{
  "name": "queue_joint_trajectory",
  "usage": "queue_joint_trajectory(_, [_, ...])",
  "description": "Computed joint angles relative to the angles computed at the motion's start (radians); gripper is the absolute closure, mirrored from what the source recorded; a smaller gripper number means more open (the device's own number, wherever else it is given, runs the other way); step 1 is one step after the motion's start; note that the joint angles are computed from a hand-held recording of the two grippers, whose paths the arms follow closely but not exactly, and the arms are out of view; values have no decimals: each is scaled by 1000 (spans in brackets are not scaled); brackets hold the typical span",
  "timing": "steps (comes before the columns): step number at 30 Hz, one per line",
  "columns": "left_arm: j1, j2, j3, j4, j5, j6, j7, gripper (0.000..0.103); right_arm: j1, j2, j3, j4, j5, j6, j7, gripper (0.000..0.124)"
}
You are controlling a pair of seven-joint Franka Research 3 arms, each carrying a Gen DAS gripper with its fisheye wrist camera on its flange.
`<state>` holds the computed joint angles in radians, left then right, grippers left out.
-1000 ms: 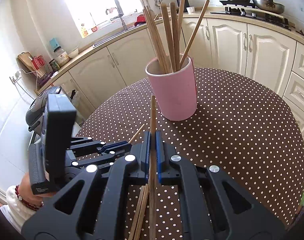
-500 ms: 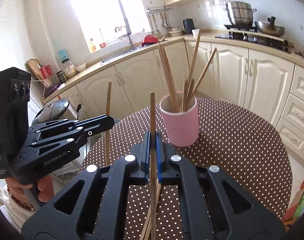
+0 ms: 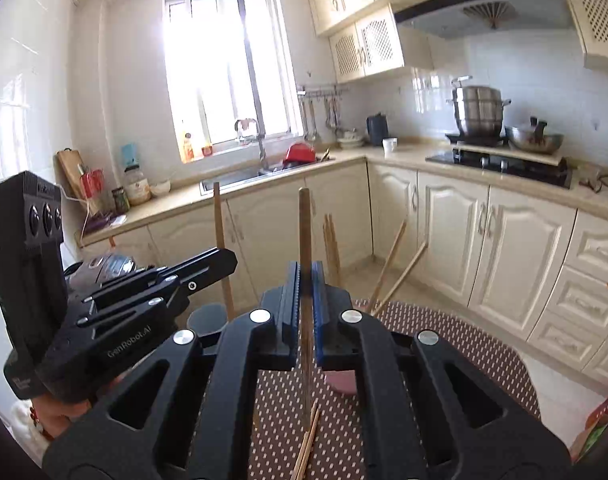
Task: Organize utensils
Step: 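Carry the upright chopstick over the pink cup with the right gripper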
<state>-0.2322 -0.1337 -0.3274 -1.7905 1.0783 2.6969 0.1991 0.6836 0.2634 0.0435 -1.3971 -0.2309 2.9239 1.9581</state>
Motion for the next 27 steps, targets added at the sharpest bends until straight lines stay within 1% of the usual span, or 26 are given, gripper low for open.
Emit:
queue_joint_trajectory(1, [9,11,-6,20,46,-8,-43,98,4,15,-8,28,-10,0,7,118])
queue_joint_trajectory(3, [11,40,-5,66,94,-22,-78,98,17,47,-31,84,-32,2,27,118])
queue_joint_trajectory(6, [-2,90,10,133,152,-43,-119,98,24,94,-53,163,-34,2,35,118])
queue_joint_trajectory(8, [-15,126,31,174,163,-43,-118,98,36,128,-77,215,-41,1,53,118])
queue_joint_trajectory(10, [-30,161,52,209,193,-54,-146,98,50,162,-110,264,-54,7,79,118])
queue_joint_trajectory(12, [-40,192,77,235,197,-40,-166,98,61,184,-138,294,-67,15,101,118])
queue_joint_trajectory(14, [-51,220,100,258,201,-26,-185,98,61,207,-153,323,-66,24,113,118])
queue_joint_trajectory(18, [-81,259,136,291,273,-25,-263,98,46,254,-146,392,-39,4,80,118])
queue_joint_trajectory(20, [-92,268,148,296,307,-27,-287,98,42,263,-139,401,-26,-4,59,118])
queue_joint_trajectory(22, [-98,271,157,298,336,-14,-313,98,42,265,-132,395,-14,-8,41,118])
queue_joint_trajectory(24, [-105,271,161,297,367,-19,-340,98,48,261,-137,377,-12,-8,36,118])
queue_joint_trajectory(26, [-104,261,166,285,420,6,-397,98,46,253,-130,356,-2,-5,26,118])
queue_joint_trajectory(27, [-106,260,163,284,433,-5,-401,98,48,248,-134,344,-3,-2,26,118])
